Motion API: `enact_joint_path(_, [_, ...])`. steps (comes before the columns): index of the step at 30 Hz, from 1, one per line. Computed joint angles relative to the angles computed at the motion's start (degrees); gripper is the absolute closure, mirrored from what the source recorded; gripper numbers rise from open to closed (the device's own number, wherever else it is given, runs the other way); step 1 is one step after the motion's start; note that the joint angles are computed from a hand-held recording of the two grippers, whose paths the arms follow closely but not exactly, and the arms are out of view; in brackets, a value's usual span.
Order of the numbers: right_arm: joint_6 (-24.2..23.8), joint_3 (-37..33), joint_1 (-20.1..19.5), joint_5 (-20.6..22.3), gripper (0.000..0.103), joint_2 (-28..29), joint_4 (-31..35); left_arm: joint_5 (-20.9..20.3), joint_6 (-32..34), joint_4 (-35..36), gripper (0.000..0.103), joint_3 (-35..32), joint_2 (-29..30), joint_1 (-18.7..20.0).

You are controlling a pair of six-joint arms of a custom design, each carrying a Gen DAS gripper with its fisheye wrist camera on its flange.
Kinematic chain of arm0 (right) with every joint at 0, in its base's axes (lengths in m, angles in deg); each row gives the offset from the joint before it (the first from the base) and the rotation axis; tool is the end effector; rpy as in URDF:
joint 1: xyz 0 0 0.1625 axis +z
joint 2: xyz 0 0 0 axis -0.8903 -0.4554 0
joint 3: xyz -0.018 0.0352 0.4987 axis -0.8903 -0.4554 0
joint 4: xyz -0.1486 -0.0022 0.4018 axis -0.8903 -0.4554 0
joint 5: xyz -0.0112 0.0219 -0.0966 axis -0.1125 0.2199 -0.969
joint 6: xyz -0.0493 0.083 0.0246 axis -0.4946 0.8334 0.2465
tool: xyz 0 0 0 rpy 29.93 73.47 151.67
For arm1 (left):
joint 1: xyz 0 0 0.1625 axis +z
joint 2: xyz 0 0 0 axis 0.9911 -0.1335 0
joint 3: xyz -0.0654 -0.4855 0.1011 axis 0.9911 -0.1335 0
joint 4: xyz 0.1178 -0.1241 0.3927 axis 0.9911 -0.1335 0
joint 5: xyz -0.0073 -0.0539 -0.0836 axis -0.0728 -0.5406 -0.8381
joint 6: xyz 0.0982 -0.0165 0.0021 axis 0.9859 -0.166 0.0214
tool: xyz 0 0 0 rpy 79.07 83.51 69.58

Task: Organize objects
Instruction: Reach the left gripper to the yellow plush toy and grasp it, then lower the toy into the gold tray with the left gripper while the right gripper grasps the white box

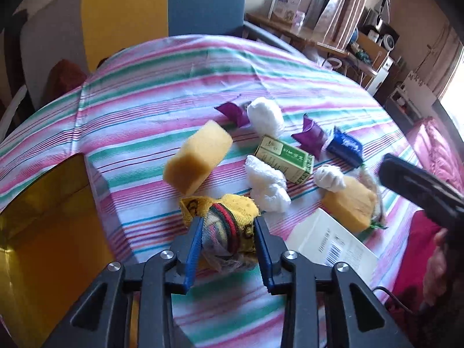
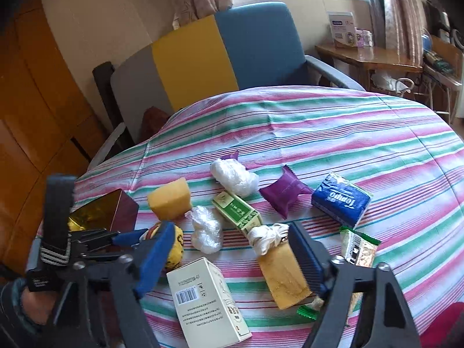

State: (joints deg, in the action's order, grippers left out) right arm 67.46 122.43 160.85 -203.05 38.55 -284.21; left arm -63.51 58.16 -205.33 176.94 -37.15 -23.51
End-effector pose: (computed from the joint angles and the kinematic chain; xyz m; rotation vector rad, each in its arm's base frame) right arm 0.1630 -0.5261 0.1399 0.2004 -2.4584 1.0526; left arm -0.1623 -0.6180 0.0983 0.8346 2.5275 -0.3354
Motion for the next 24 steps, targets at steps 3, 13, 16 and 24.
enact_joint_path(3, [-1.9, 0.3, 0.0, 3.1, 0.042, -0.1, 1.6, -1.7, 1.1, -2.6, 0.069, 3.3, -3.6, -0.7])
enact_joint_path(13, [-5.8, -3.0, 2.1, -3.3, 0.031, 3.2, 15.2, -0.3, 0.7, -5.3, 0.069, 9.6, -14.7, 0.7])
enact_joint_path(16, [-6.0, -3.0, 1.9, -3.5, 0.031, 3.0, 16.9, 4.3, 0.9, -5.5, 0.069, 9.4, -16.8, 3.3])
enact_joint_path(24, [-7.0, -4.9, 2.7, -10.3, 0.053, 4.8, 21.4, 11.6, 4.8, -6.6, 0.069, 4.2, -17.2, 11.1])
